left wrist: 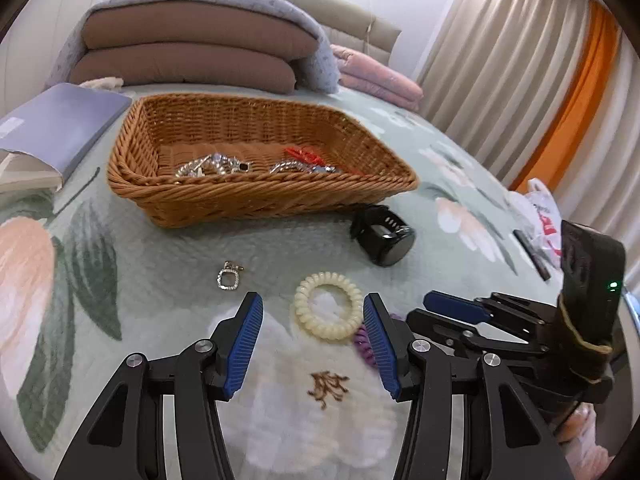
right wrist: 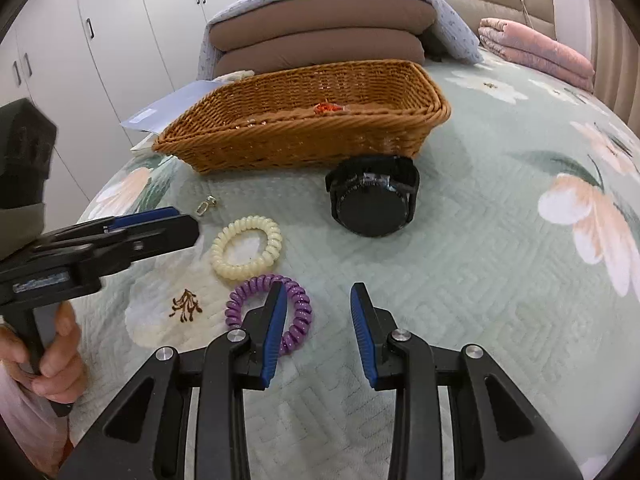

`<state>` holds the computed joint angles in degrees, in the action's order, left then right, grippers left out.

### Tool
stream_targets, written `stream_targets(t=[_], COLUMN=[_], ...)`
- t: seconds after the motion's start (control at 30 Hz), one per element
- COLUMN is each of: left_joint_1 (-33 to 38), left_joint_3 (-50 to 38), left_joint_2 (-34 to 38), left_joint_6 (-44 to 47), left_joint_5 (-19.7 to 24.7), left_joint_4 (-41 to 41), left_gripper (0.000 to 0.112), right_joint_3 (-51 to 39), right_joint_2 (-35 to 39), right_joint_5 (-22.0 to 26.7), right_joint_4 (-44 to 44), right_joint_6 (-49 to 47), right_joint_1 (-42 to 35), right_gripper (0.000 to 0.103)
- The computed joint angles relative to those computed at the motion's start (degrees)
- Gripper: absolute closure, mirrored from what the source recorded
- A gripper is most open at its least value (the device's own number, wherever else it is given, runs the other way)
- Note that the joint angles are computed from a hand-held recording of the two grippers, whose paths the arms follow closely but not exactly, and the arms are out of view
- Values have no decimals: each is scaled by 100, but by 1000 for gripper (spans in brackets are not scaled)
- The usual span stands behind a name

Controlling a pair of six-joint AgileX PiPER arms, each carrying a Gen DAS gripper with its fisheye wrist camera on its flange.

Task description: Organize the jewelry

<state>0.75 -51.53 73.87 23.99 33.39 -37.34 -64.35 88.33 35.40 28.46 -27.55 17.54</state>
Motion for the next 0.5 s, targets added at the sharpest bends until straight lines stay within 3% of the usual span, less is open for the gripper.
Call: stream_targets(t=[0.13, 0.23, 0.4, 0.5], left_joint_1=[-157, -411, -759, -935], left_joint_3=[-176, -394, -459, -495], left_joint_2=[439, 748, 842, 889], left_joint_6=[-447, -1166, -1931, -2430], left_joint_5=[-124, -146, -354, -411], left_joint_4=[314, 1035, 1903, 2447], left_gripper=[58, 58, 59, 59], right_joint_3=[33, -4, -6, 10], right_joint_2=[-19, 46, 93, 88], right_joint_5=[-65, -128, -193, -245], right_joint_4=[-199, -426, -729, -983], right_joint_6=[125, 275, 521, 743], right_joint_1=[156, 338, 492, 569], right_gripper=[67, 67, 67, 72])
